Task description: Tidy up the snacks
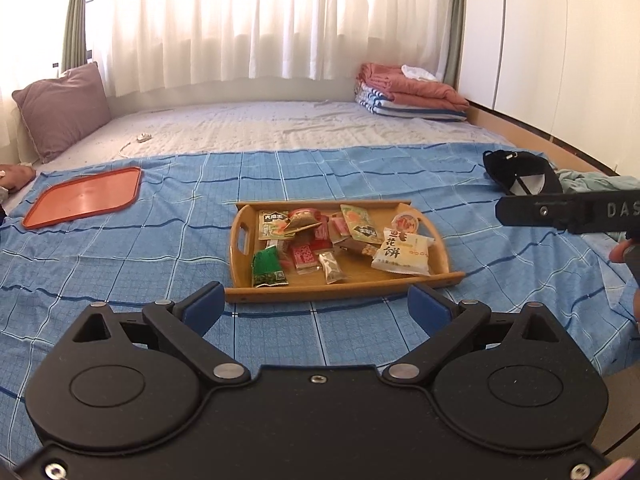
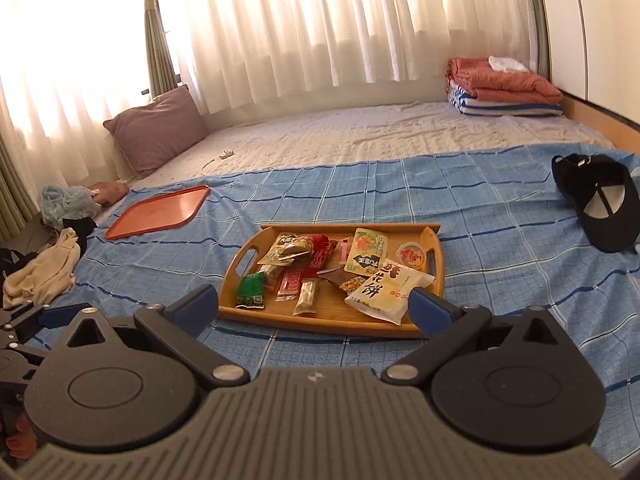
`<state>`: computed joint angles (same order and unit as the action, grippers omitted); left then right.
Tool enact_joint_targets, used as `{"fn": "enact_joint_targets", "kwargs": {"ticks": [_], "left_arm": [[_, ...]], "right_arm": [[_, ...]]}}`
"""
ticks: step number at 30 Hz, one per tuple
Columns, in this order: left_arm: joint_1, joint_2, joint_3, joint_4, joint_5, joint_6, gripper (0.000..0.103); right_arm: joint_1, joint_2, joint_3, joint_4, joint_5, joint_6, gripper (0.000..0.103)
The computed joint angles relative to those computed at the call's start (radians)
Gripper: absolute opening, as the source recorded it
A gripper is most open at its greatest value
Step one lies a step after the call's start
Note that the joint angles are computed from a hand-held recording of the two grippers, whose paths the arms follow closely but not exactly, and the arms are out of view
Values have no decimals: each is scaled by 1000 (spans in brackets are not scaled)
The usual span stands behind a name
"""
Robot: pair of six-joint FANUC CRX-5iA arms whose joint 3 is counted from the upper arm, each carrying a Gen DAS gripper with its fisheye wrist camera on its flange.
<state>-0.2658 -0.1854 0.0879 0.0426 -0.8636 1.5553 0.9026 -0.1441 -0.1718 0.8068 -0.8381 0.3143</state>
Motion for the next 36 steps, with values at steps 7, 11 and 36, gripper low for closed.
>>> {"fn": "enact_joint_targets", "kwargs": {"ticks": [7, 11, 36], "left_arm": [[-21, -61, -90, -44, 44, 48, 99], [-30, -79, -142, -82, 67, 84, 99], [-54, -22, -330, -236, 258, 297, 100]], "right_arm": [[37, -49, -139, 156, 17, -156, 103], [47, -68, -238, 274, 33, -294, 103], [56, 43, -438, 419, 55, -563, 103]]}}
